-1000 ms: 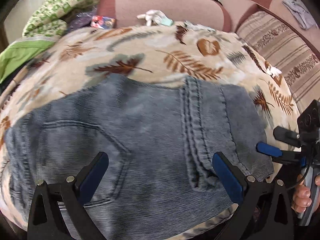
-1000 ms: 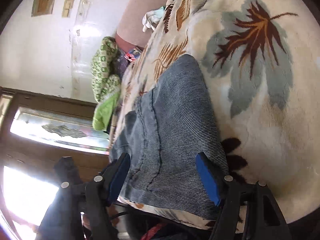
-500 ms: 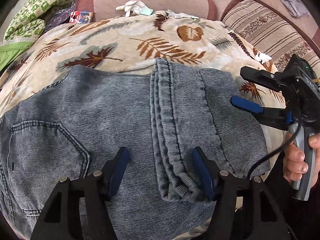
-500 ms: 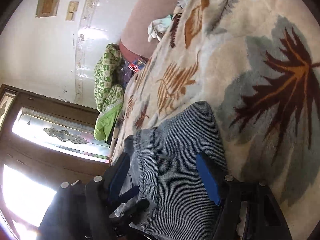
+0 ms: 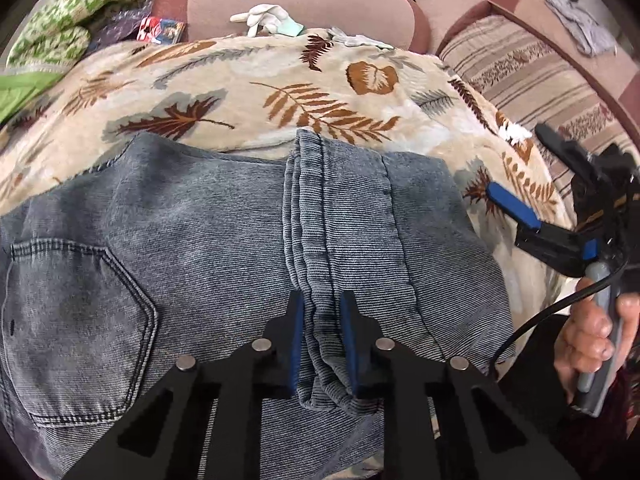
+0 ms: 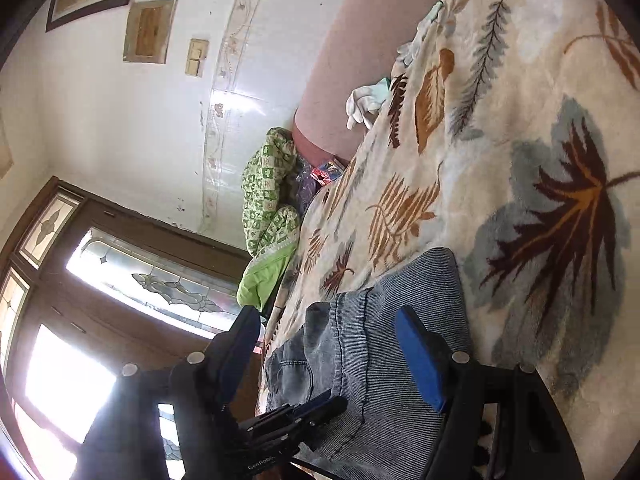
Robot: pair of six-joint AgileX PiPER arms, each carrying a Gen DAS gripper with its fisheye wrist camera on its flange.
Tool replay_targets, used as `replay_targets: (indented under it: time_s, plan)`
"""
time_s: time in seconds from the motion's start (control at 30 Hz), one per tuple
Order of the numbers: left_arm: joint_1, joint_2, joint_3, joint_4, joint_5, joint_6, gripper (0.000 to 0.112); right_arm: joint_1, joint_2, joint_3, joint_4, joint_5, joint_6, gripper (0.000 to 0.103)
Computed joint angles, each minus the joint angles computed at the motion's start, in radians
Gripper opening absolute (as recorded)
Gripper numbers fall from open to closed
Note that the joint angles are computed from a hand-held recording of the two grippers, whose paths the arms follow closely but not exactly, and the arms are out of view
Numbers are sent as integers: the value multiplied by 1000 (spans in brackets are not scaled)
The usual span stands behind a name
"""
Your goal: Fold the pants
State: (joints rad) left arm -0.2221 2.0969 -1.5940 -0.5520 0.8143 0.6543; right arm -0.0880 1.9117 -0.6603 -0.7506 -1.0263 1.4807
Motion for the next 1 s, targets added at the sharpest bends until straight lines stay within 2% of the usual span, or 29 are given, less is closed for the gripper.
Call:
replay_targets:
  time_s: [0.2,0.33,0.47,0.57,0.63,0.7,0.77,0.87,0.9,0.97,1.0]
  plan:
    - [19,-55,68,-62,51,49,14,35,-24,-23,-19,87,-7,73]
    - [-2,-112,162,-27,-14,60,14,35,-5,-41,-54,85,19,73]
    - [22,-70,89,-2,42,-18,14,42,13,-59,-82,81,43,73]
    - [34,-111,123,34,-33,-19,15,51,21,-79,-123,87,58,73]
    - [61,-143,144,44,-71,-2,17,52,70,-152,-262,116,181,75]
    - [107,-159,141,49,-85,1,26,84,91,-201,-328,218,255,74]
    - [160,-186,158,71,-128,-13,48,104,55,-195,-322,260,223,74]
    - [253,-222,193,109,-201,-41,60,112,43,-180,-292,254,185,75]
    - [283,-230,201,136,-225,-59,62,112,38,-173,-277,246,165,75]
    - [340,-233,206,212,-269,-121,75,116,18,-151,-230,220,101,75]
    - [372,-231,204,236,-279,-146,76,119,10,-141,-207,204,67,75]
